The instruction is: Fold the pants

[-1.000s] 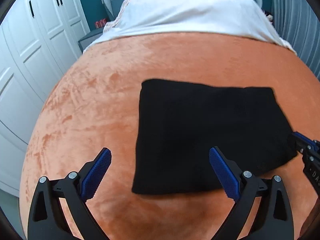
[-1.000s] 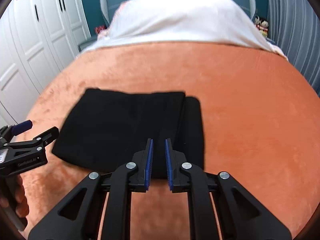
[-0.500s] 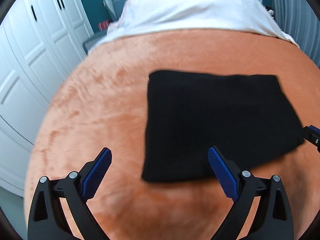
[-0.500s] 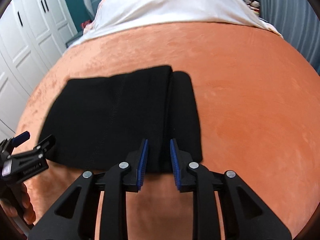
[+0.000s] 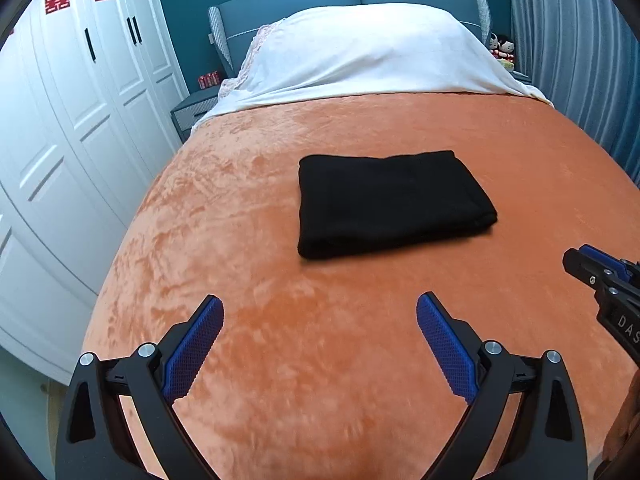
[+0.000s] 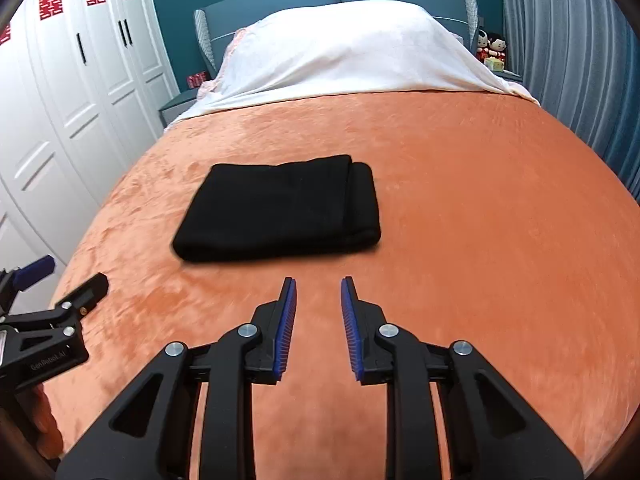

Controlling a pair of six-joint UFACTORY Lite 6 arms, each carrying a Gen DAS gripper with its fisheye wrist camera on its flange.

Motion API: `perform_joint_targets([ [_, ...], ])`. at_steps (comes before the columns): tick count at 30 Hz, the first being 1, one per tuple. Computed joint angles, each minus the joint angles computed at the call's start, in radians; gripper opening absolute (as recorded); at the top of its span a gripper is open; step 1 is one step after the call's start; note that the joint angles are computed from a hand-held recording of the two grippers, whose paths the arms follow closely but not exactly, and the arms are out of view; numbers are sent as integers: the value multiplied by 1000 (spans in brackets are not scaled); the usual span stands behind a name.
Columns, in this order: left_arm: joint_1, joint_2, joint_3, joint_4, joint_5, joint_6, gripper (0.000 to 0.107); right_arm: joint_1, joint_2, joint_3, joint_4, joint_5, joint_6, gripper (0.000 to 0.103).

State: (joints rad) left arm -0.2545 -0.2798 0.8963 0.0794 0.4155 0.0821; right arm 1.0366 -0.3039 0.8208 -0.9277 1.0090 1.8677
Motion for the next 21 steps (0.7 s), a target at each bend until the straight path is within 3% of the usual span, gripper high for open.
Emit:
perform_joint_targets([
  [4, 13, -95, -79, -20, 31, 10, 95, 166, 13, 18, 18, 129, 90, 22],
  [7, 16, -154, -149, -19, 36, 1, 95, 244, 24, 6, 22, 159, 171, 22],
  [9, 31, -180, -207, -30, 26, 5, 95, 282, 36, -23, 36, 150, 240, 23],
  [14, 11, -198, -304, 153, -29, -170, 95, 300, 57, -98, 59, 87, 353, 23],
  [21, 7, -109, -217, 137, -41, -184, 96, 217, 68, -79, 23, 54, 314, 23],
])
